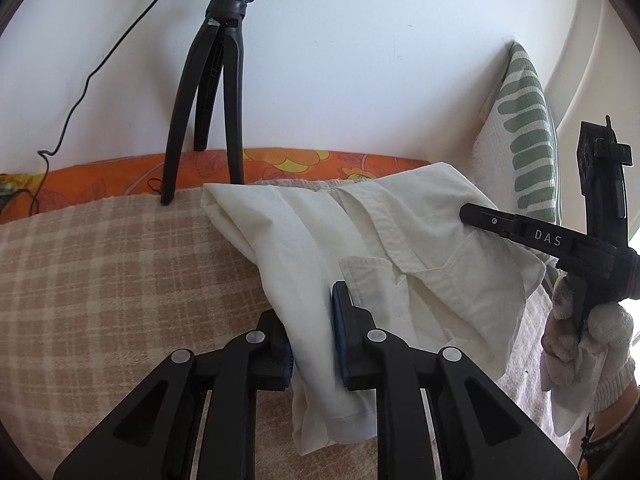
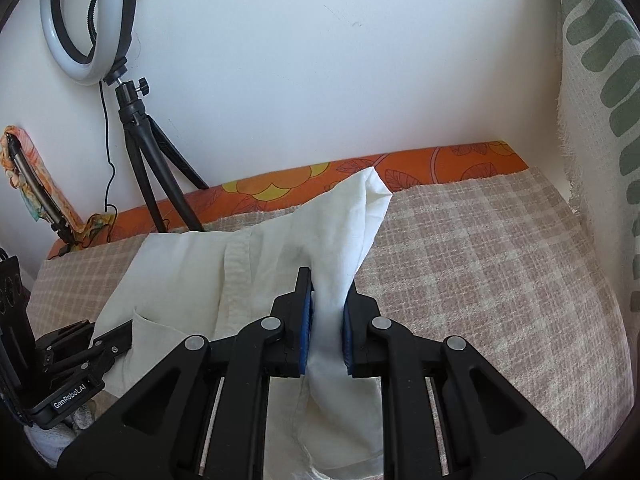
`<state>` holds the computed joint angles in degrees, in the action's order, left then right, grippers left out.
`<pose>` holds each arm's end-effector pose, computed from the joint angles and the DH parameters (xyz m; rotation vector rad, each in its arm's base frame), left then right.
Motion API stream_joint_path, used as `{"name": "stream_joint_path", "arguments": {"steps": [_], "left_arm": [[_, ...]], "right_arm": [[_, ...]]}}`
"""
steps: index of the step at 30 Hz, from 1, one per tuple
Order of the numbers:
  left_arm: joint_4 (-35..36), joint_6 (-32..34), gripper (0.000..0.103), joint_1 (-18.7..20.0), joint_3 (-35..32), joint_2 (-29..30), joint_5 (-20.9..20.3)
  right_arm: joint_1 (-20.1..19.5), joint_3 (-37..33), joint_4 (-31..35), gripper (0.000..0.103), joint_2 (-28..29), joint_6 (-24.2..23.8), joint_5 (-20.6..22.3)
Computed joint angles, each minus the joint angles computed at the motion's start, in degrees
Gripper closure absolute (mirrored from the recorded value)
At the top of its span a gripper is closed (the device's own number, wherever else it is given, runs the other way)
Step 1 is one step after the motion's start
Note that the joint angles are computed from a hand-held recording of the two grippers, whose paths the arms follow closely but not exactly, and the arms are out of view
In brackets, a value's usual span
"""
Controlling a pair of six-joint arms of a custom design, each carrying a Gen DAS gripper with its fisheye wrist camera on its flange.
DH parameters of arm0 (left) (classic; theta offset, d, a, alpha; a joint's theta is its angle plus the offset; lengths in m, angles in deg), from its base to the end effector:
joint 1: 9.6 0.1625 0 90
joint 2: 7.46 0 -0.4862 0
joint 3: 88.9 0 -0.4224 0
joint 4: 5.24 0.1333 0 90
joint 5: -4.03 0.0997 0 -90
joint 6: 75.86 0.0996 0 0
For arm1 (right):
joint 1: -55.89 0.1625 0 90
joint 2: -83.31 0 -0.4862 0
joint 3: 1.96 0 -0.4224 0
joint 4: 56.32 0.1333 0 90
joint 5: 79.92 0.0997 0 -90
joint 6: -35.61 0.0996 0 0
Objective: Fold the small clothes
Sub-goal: 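Lay the lifted edge down onto the bundle and open both tools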
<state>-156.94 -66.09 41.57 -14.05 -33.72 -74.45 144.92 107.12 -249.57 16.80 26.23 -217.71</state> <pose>-0.4040 -0.7463 -0.0116 1.1939 2.7280 -0.4066 0.0492 -0.6130 0.3768 -0.3716 -2.0384 1.0890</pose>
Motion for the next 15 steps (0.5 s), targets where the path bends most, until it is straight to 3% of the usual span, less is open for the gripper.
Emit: {"name": "stream_joint_path", "arguments": {"steps": [1,4,6,8,12,15], "left_arm": [[0.2,-0.1,0.085,0.0,0.1,-0.1,0.7],[-0.7,0.1,0.062,-0.6,1.5,-0.8,4.6],[-1.7,0.8,0.043,-0.7,2.5,-1.4,5.8],[-2.9,1.2,0.032,-1.2,3.5,-1.9,8.4],[-1.7,1.8,0.026,-1.6,4.2,-2.9,9.6],[-2.6,3.2,0.026,-2.1,5.9,-3.9,10.8]], "right_arm": [[0.2,-0.7,-0.4,0.085,0.8,0.0,-3.6],[0.3,-1.6,-0.8,0.078,1.4,0.6,-8.7],[0.6,-1.4,-2.3,0.059,1.5,0.4,-9.8],[1.1,-1.1,-3.7,0.048,1.4,-0.3,-10.1],[2.5,-1.5,-5.5,0.028,2.2,-1.4,-11.5],[3.9,-1.9,-7.4,0.02,3.1,-3.0,-12.4]]}}
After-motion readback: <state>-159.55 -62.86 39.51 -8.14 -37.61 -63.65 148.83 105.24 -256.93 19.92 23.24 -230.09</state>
